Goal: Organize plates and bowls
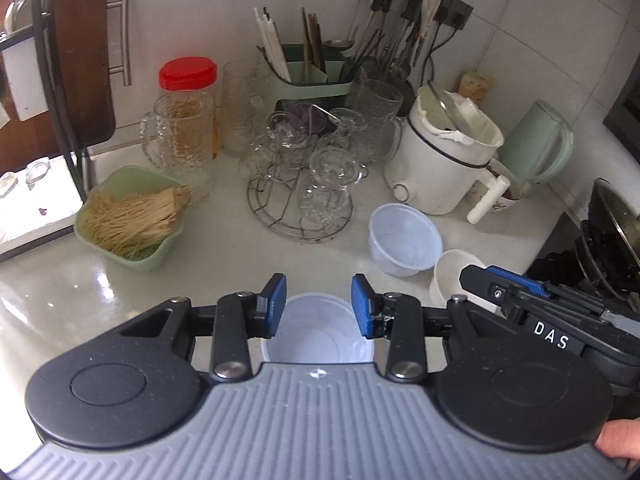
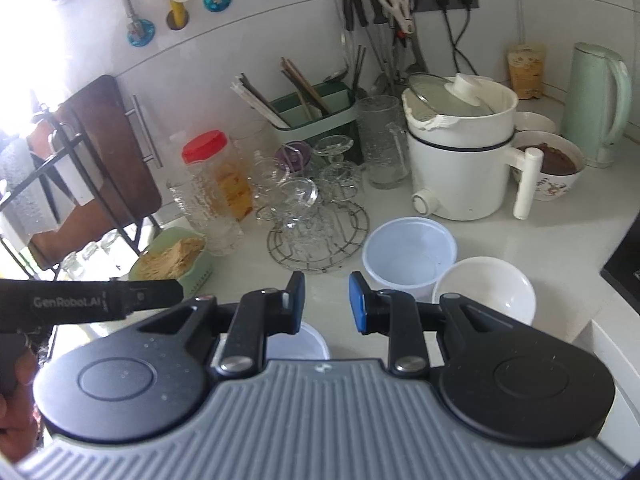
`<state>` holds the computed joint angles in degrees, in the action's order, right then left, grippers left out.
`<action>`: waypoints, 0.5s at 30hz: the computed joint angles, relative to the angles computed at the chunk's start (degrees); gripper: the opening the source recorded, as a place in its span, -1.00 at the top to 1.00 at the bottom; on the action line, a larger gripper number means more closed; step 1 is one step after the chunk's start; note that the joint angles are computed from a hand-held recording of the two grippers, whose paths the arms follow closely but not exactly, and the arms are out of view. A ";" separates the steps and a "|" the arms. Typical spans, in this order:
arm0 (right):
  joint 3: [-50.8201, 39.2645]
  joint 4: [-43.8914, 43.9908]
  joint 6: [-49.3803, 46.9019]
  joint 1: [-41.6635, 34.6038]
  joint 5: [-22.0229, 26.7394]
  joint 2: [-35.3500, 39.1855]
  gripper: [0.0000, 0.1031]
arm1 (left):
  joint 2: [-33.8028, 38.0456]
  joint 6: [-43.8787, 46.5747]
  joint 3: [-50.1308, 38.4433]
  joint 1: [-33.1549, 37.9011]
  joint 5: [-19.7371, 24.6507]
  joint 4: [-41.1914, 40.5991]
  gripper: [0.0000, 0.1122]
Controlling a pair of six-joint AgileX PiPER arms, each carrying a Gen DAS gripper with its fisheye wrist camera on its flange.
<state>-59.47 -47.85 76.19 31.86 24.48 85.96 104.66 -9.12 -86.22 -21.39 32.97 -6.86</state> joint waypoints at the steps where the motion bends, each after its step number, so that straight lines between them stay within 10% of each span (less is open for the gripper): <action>1: -0.13 -0.27 0.40 0.22 0.76 -0.13 0.45 | 0.25 1.21 -0.33 0.23 0.11 -1.40 0.27; 15: 1.14 -6.48 14.74 8.50 16.74 -2.16 0.45 | 3.47 25.06 -3.30 2.93 4.43 -20.64 0.27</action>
<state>-58.33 -54.32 90.93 40.37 41.22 83.80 108.13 15.94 -89.52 -18.46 37.40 -27.50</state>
